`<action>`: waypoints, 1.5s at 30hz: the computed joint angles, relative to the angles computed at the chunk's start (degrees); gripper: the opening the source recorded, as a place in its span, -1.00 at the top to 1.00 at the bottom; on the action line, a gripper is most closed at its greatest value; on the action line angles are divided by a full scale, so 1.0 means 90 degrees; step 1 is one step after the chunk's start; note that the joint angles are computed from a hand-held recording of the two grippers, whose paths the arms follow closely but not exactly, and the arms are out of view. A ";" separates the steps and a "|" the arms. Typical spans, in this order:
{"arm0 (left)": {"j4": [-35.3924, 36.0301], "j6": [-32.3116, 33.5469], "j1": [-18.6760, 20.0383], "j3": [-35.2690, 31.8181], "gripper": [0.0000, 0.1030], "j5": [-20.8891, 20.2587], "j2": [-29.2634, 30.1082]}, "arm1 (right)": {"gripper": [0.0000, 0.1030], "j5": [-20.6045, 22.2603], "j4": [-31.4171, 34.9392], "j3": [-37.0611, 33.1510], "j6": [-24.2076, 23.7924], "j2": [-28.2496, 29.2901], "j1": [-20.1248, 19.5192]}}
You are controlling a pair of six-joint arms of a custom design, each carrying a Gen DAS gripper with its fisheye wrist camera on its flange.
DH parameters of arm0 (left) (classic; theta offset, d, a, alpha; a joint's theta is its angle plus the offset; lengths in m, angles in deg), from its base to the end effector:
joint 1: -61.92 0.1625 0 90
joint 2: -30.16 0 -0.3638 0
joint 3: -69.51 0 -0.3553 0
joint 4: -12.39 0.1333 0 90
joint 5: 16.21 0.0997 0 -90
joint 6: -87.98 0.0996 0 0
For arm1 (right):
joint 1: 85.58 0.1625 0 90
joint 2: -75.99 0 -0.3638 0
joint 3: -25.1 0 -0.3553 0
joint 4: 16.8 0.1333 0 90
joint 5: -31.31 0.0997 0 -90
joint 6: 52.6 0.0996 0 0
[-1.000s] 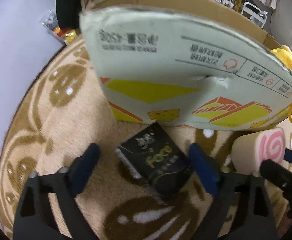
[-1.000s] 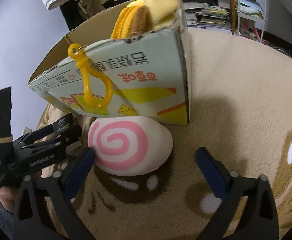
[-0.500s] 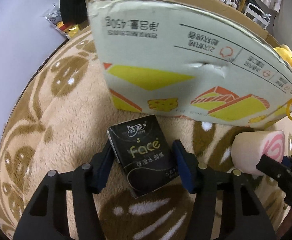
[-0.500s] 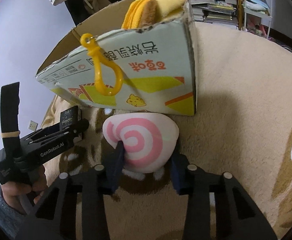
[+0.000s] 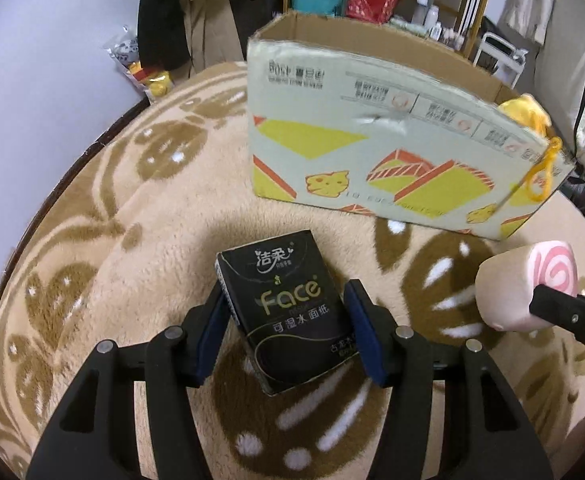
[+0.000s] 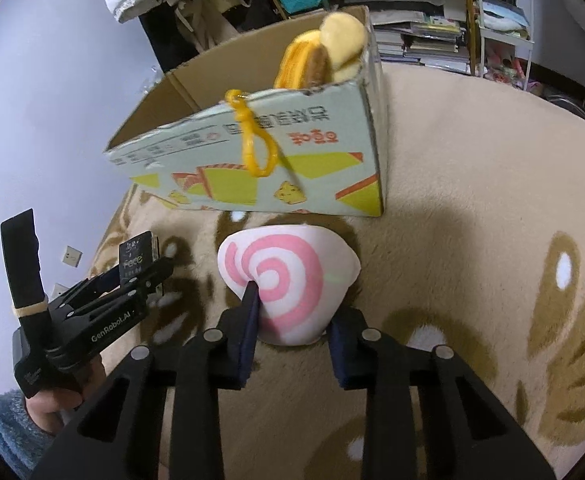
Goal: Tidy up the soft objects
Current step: 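Grasp the black tissue pack with the left tool while the right tool grasps the pink-swirl cake plush, then carry the black pack in the left tool over the box while the right tool carries the cake plush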
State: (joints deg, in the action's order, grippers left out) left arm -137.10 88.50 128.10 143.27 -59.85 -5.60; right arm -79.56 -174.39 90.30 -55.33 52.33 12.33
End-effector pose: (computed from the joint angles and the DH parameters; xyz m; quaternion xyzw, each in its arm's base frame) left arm -0.0921 -0.7170 0.1289 0.1187 0.8983 -0.2459 0.3441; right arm 0.1973 -0.7092 0.0331 0.0482 -0.9578 0.2294 0.1663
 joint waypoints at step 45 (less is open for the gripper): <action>-0.0520 0.2051 -0.0537 -0.2814 -0.09 -0.0120 0.1070 | 0.39 -0.0241 0.0305 -0.2760 -0.0534 0.0934 0.0439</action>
